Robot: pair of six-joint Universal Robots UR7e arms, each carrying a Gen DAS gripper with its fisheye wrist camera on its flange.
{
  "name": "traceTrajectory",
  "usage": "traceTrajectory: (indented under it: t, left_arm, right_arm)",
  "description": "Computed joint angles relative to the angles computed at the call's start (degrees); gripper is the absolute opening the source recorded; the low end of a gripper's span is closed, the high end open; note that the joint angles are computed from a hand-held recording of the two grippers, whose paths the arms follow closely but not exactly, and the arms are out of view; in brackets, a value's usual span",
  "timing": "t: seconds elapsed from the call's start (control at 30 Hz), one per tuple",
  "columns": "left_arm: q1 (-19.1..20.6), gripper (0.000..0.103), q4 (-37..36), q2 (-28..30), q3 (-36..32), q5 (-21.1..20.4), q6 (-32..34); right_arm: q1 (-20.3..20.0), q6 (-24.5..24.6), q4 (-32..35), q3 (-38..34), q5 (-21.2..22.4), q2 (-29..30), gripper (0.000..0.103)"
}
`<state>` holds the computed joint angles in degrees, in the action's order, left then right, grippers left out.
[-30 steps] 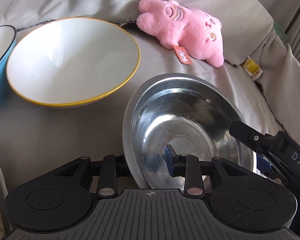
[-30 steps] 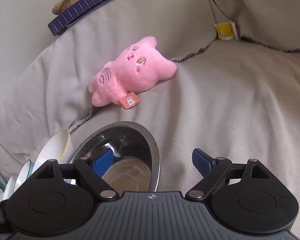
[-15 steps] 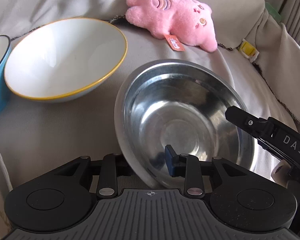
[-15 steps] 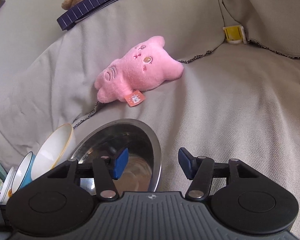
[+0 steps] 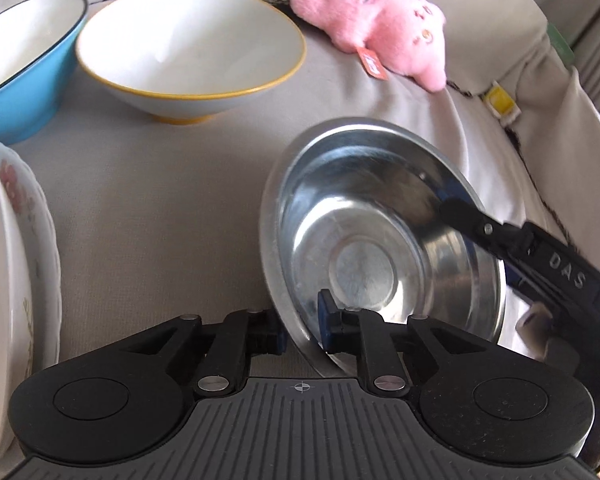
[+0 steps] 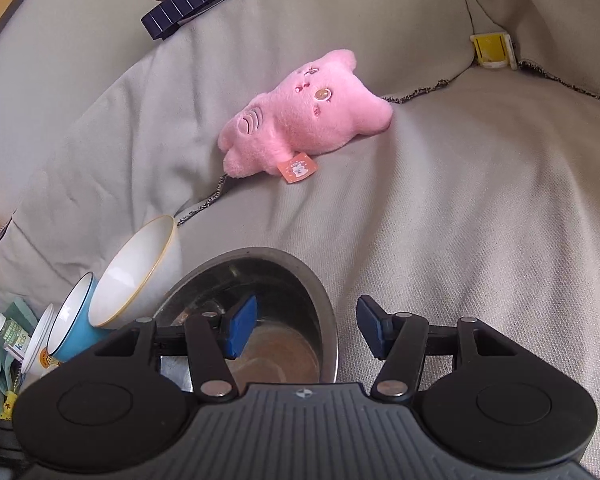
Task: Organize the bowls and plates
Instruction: 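Close the left tool on the rim of the steel bowl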
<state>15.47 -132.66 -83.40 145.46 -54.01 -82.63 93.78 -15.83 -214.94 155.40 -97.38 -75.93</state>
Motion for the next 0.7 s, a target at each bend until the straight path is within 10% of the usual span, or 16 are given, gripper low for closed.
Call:
traceTrajectory:
  t: [0.2,0.7]
  left_arm:
    - [-2.0,0.019,2.1,1.0,0.5,7.2,-0.9]
    - [-5.6,0.028,4.9,-3.1,-0.5,6.5,4.8]
  right_arm:
    - [-1.2,-1.0,6.4,-0.4,3.2,-0.8,0.057]
    - [9.7,1.2,-6.8,3.0,-8.8,5.7,0.057]
